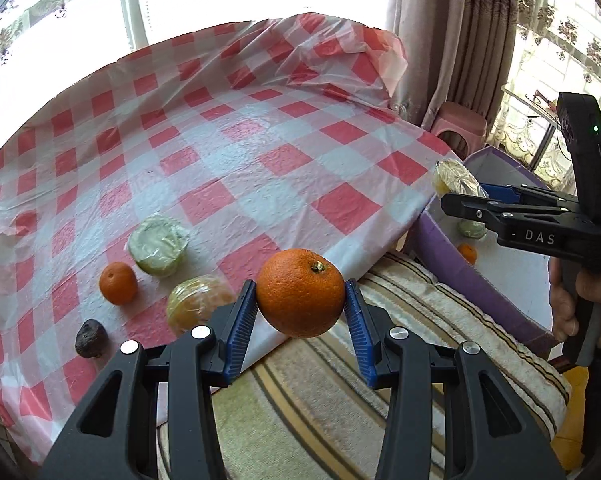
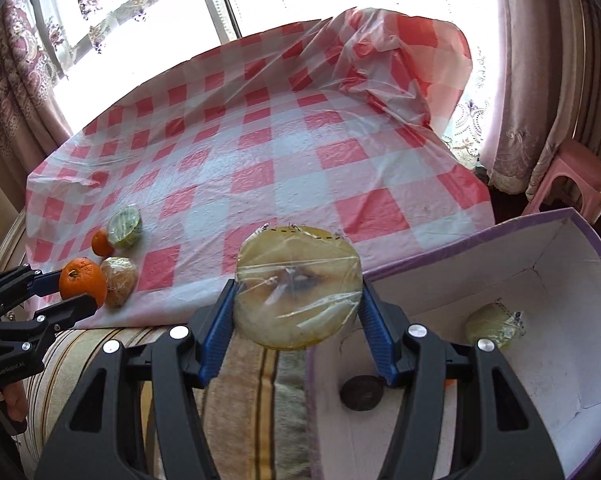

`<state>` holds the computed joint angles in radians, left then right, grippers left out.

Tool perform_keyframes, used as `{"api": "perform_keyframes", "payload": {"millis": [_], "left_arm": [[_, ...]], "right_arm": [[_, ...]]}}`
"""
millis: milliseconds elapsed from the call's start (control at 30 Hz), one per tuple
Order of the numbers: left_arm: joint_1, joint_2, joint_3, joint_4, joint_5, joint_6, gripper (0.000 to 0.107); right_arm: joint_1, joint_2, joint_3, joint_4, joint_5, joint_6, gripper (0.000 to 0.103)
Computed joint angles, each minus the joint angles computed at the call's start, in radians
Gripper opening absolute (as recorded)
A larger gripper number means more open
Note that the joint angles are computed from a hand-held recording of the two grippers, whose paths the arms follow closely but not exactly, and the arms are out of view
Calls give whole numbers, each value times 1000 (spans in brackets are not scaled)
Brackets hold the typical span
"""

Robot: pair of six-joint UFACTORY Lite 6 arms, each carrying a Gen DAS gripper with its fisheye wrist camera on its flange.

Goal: Organize fruits
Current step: 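Carry both fruits into the white box and open both tools to release them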

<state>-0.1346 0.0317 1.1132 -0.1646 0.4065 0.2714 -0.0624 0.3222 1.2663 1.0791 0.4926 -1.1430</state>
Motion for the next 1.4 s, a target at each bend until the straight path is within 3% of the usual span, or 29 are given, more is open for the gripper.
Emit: {"api": "perform_keyframes", "payload": {"millis": [500,767,1000,1133,1400], "left_arm": [[-310,426,433,188,26,-212,43],[-407,678,702,270,100,-266,43],[-450,899,965,363,234,-313,43],[-473,981,1049,455,279,-368,43],[-519,995,1018,706,272,-544,43]], "right_arm": [[-175,269,234,-244,-13,272,59],[-191,414,367,-333,19,396,59],[-173,504,463,-450,25,497,59],[-164,553,510,-492,46,534,59],[-149,590,545,-556,51,592,60]]}}
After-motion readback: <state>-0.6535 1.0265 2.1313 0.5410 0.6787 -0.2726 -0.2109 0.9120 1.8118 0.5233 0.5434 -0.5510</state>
